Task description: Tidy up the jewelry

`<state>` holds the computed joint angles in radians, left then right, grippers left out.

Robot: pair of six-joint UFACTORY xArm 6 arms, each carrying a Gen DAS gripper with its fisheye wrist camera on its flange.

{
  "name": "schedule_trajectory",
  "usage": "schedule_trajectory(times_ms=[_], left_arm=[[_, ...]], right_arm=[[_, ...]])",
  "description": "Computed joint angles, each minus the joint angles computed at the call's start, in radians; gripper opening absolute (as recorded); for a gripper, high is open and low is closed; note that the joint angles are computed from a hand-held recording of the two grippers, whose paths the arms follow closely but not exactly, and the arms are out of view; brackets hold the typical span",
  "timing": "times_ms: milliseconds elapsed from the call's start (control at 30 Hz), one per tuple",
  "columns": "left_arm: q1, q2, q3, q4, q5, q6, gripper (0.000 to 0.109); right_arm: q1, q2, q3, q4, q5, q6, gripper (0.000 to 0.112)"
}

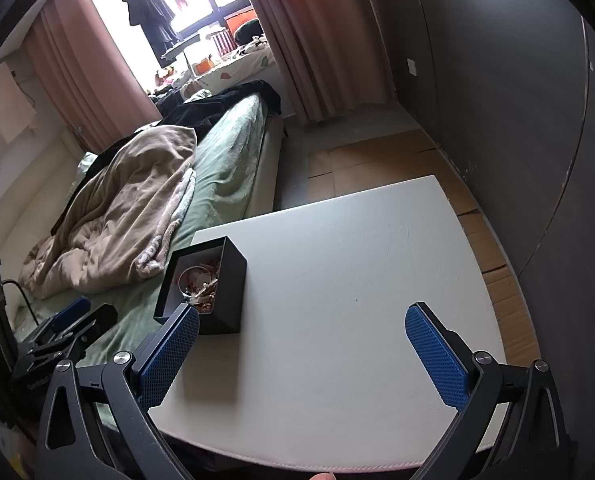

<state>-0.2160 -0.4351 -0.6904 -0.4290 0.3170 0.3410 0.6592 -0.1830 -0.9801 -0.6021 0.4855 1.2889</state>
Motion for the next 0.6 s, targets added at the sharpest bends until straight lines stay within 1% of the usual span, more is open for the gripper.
schedule_trajectory(times_ms=[433, 600], left_arm=[[0.0, 0.0, -0.003, 0.005, -0.001, 0.004, 0.103], [-0.002, -0.009, 0.005, 0.043, -0.018, -0.023, 0.103]], right_arm=[[-0.001, 0.0, -0.002, 0.008, 0.002, -0.007, 0.103], [-0.001, 0.0, -0.005, 0.011, 0.007, -0.011, 0.103]])
